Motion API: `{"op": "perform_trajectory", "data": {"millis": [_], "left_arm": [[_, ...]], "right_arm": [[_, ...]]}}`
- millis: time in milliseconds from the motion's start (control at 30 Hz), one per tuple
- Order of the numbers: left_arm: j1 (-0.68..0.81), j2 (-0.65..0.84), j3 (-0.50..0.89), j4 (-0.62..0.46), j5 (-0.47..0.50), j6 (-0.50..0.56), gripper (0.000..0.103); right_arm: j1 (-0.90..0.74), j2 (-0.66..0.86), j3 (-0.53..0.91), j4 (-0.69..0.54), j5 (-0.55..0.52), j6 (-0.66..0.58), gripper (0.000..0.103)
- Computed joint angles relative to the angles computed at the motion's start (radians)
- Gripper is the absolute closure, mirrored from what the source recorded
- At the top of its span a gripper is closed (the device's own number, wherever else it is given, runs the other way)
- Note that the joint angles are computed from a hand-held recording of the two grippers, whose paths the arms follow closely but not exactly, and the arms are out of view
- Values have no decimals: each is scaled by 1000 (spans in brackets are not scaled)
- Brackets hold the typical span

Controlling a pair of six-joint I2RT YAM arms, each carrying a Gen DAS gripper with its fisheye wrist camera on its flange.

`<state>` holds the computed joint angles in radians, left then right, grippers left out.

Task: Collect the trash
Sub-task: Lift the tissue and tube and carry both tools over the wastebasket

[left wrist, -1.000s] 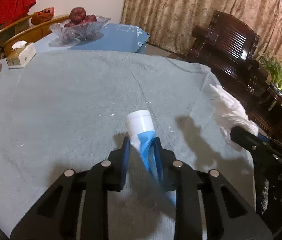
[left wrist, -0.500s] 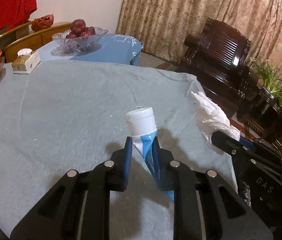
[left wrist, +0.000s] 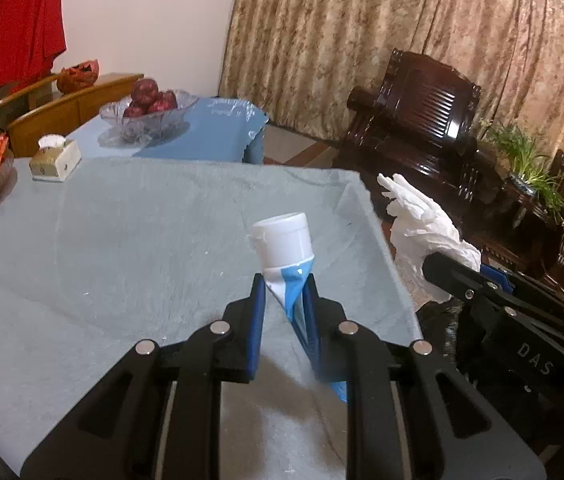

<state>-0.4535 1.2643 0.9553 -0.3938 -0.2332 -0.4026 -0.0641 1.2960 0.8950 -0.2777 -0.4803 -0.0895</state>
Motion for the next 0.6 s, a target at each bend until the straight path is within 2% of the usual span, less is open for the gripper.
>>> {"op": "perform_trajectory", "data": {"millis": [367, 400, 467, 600], "left_arm": [[-195, -76, 83, -122, -148, -58, 87], [-220, -81, 92, -131, -164, -65, 88], [-258, -81, 109, -147, -181, -75, 98], [-344, -77, 138, -161, -223, -91, 99]], "right_arm": [[-207, -202, 3, -194, -127, -90, 76], [-223, -214, 5, -209, -136, -98, 76], [-270, -243, 8, -244, -166, -123, 76], [-378, -288, 17, -319, -234, -183, 76]]}}
